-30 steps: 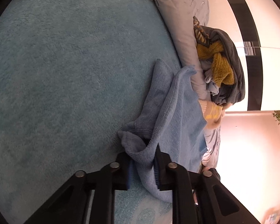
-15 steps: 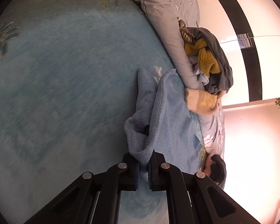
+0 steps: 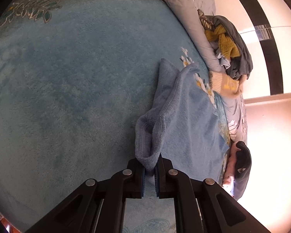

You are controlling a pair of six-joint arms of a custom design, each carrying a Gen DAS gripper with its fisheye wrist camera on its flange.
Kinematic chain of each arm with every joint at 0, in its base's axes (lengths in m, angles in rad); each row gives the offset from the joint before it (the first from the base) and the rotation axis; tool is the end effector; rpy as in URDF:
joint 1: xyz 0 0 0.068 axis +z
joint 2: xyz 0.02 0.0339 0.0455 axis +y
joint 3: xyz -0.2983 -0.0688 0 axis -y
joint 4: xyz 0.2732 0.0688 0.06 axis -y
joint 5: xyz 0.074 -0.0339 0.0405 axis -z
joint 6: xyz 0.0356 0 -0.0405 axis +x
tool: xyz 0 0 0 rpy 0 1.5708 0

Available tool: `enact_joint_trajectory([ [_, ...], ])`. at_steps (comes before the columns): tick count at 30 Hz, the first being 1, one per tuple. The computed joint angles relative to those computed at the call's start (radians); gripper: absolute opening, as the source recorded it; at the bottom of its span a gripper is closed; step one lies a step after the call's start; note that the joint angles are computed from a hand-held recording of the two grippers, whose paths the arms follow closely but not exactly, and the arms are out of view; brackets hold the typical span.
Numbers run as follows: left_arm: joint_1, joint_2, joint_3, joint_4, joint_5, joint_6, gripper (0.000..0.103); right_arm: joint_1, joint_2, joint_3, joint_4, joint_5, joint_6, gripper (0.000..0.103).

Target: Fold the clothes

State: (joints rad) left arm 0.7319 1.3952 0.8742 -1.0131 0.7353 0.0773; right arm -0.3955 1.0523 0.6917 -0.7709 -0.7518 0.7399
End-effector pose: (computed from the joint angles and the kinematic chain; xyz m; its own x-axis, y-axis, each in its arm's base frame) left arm 0.1933 0.1415 0.2229 -0.7780 -0.6220 -0.0883 -0.4185 0.6180 -0.6655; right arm 0.1861 -0.0513 0.2418 -0.6078 0.7874 0.1026 0.5730 0.3454 0.7432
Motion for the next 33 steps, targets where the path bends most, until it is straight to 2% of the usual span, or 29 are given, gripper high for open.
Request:
enact_joint_trajectory([
  [5, -0.041, -0.106, 0.068, -0.034, -0.081, -0.01, 0.013, 0.022, 0.009, 0.025, -0.002, 0.016, -0.02, 0.01],
  [8, -0.206, -0.22, 0.083, 0.006, -0.27, -0.07, 0.013, 0.012, 0.019, 0.021, 0.0, 0.004, -0.019, 0.01],
  [11, -0.344, -0.267, 0.095, 0.048, -0.457, -0.156, 0.016, 0.01, 0.028, 0.022, -0.008, 0.007, -0.03, 0.01],
  [13, -0.376, -0.263, 0.101, 0.059, -0.542, -0.195, 0.016, 0.004, 0.033, 0.018, -0.008, 0.003, -0.044, 0.01],
  [17, -0.31, -0.24, 0.091, 0.079, -0.642, -0.263, 0.016, 0.003, 0.05, 0.015, -0.011, 0.012, -0.056, 0.01],
  [18, -0.28, -0.235, 0.088, 0.084, -0.637, -0.272, 0.013, 0.008, 0.058, 0.015, -0.01, 0.018, -0.054, 0.01],
  [20, -0.223, -0.208, 0.086, 0.095, -0.511, -0.267, 0.014, 0.024, 0.073, 0.024, -0.009, 0.041, -0.059, 0.01],
  [22, -0.242, -0.19, 0.081, 0.091, -0.408, -0.255, 0.014, 0.034, 0.084, 0.031, -0.009, 0.055, -0.066, 0.01],
  [28, -0.588, -0.244, -0.017, 0.164, -0.272, -0.249, 0.014, 0.063, 0.096, 0.053, -0.021, 0.099, -0.075, 0.01],
  [30, -0.711, -0.257, -0.05, 0.187, -0.302, -0.258, 0.014, 0.071, 0.091, 0.06, -0.03, 0.111, -0.071, 0.01],
  [33, -0.794, -0.253, -0.098, 0.191, -0.302, -0.286, 0.014, 0.094, 0.073, 0.085, -0.049, 0.14, -0.069, 0.01],
])
